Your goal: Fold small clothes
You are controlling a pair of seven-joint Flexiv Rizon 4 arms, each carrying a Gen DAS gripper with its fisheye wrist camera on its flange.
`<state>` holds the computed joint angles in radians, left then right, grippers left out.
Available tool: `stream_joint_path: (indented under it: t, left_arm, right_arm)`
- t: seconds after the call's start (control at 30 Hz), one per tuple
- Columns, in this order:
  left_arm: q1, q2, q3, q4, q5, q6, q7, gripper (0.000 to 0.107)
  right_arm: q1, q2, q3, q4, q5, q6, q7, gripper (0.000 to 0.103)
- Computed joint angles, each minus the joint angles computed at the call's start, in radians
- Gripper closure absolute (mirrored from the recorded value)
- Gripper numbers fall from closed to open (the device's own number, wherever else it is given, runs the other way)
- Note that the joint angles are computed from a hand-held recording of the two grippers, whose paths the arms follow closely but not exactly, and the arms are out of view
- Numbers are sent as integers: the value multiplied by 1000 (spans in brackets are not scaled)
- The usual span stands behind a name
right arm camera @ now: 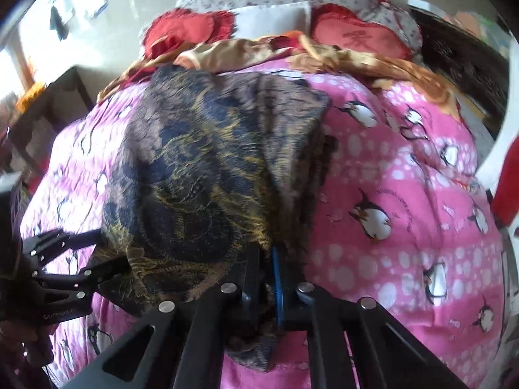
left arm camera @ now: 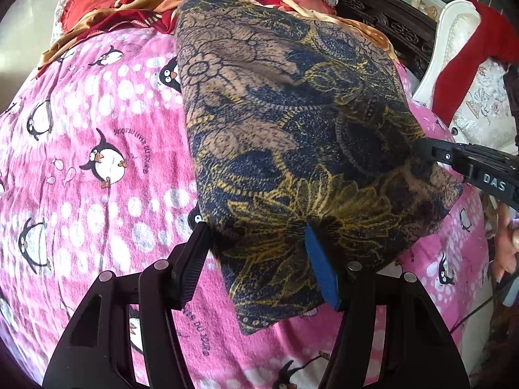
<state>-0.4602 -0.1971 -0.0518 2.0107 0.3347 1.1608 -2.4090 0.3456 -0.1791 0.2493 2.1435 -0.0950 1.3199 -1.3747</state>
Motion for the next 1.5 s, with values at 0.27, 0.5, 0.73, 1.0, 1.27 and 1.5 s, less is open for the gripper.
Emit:
stream_joint_path:
  t: [0.27, 0.5, 0.73, 1.0, 1.27, 1.5]
  left_arm:
    - [-3, 6, 3, 13, 1, -2, -24, 43]
    - [-11, 0, 0, -14, 30, -37, -55, 43]
    - [-24, -15, 3, -46, 69, -68, -79, 40]
    - [-24, -7, 4, -56, 87, -82, -83, 40]
    - [-10, -27, -6, -63, 56, -66, -45, 40]
    - [-6, -48, 7, -61, 26, -29, -16, 37]
  right_arm:
    - [-22, 65, 21, 47, 83, 5, 43, 97]
    - [48, 91, 39, 79, 60, 9, -20, 79]
    - [41, 73, 7, 151, -51, 15, 85, 79]
    - [48, 75, -1, 81, -15, 83, 101, 71]
    - [63, -139, -62, -160, -147, 110, 185, 71]
    - [57, -287, -98, -337, -212, 21, 242, 67]
